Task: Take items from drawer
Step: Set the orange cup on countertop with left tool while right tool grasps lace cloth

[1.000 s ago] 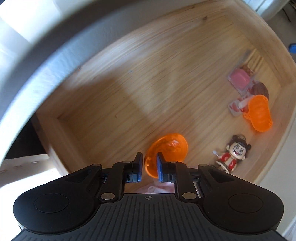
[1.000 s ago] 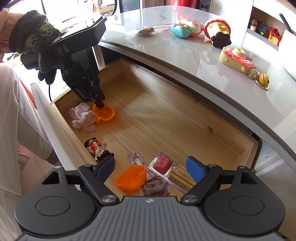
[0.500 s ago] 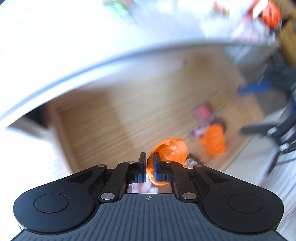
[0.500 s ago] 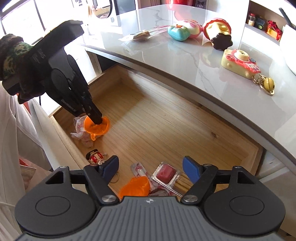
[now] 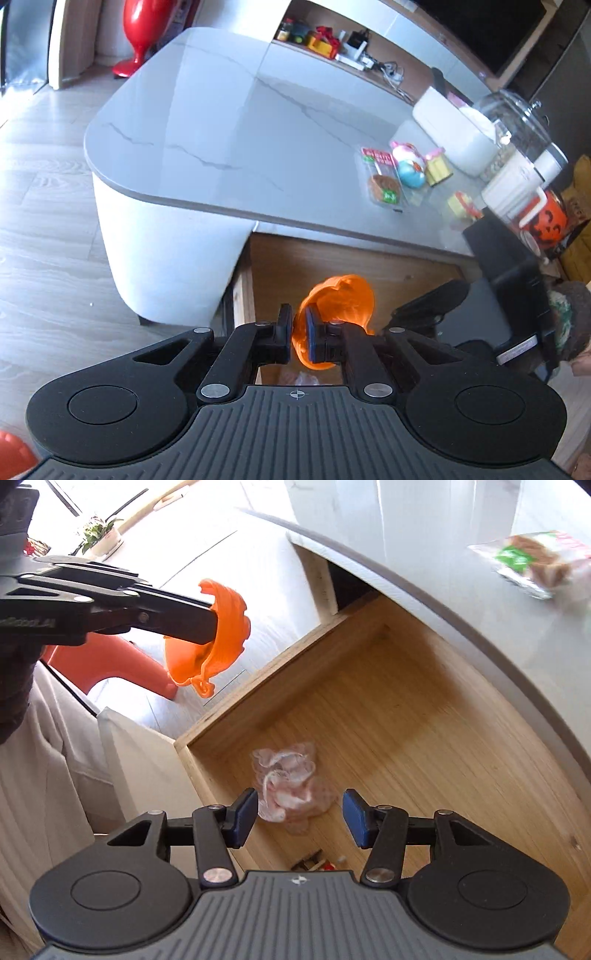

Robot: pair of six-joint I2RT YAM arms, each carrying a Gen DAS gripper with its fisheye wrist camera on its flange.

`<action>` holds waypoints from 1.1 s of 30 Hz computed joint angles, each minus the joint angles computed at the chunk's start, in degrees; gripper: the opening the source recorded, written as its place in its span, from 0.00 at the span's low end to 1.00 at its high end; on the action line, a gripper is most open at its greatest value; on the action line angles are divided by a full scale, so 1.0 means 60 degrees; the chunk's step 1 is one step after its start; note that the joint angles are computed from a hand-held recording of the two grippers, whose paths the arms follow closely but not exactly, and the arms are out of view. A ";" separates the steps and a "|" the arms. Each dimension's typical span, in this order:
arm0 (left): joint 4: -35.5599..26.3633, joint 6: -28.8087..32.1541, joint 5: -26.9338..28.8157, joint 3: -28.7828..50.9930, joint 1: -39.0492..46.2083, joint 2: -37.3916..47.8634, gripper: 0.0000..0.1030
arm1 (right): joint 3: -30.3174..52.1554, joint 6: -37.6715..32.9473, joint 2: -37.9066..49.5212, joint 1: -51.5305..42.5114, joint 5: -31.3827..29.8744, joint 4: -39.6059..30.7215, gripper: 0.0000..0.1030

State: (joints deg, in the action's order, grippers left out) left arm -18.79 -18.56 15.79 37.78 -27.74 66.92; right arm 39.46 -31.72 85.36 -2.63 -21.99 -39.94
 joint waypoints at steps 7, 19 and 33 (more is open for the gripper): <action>0.0343 0.0058 0.1181 -0.0404 0.0698 -0.0425 0.09 | 0.0981 0.0948 0.2714 0.1231 0.0372 0.0439 0.49; -0.0132 0.0941 0.0042 0.0277 -0.1091 0.0231 0.09 | 0.0180 0.0459 -0.0018 -0.0290 0.0904 -0.0782 0.11; 0.0134 0.0220 -0.2560 0.4165 -0.3778 0.3445 0.10 | 0.3147 -0.7364 -0.2793 -1.0805 -0.2210 -0.6863 0.11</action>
State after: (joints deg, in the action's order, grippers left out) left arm -17.98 -17.24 0.43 62.76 -50.41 87.59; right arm 58.35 -75.91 68.60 -67.46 -35.25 -81.12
